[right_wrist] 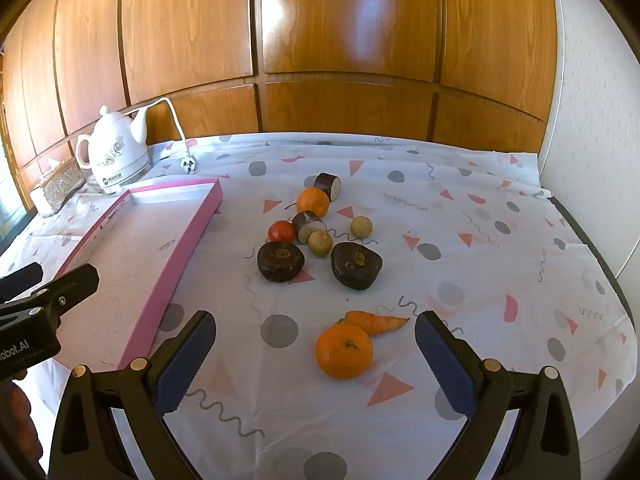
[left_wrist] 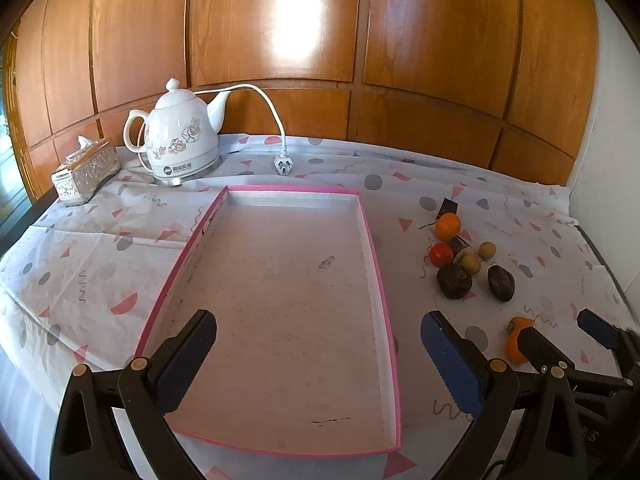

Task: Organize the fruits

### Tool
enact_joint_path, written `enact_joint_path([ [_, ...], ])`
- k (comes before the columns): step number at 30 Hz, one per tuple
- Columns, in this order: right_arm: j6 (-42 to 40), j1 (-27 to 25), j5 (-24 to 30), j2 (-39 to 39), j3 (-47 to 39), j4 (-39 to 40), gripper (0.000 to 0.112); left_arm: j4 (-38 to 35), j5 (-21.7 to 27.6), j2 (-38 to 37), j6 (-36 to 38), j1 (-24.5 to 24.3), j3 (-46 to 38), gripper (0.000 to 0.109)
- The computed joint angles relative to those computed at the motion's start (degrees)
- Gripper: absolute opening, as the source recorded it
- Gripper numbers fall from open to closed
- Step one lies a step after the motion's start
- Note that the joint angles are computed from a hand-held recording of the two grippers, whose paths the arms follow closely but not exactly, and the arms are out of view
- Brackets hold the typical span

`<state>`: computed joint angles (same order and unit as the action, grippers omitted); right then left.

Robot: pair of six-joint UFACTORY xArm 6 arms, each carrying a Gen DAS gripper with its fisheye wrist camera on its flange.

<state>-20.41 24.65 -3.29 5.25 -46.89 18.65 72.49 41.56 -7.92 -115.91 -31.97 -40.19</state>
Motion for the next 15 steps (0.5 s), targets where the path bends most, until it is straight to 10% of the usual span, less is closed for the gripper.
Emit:
enact_joint_path([
  [15, 0.22, -1.85, 1.78, -1.41, 0.89, -1.52, 0.101, 0.40, -2.23, 0.39, -0.79, 0.84, 0.45, 0.103],
])
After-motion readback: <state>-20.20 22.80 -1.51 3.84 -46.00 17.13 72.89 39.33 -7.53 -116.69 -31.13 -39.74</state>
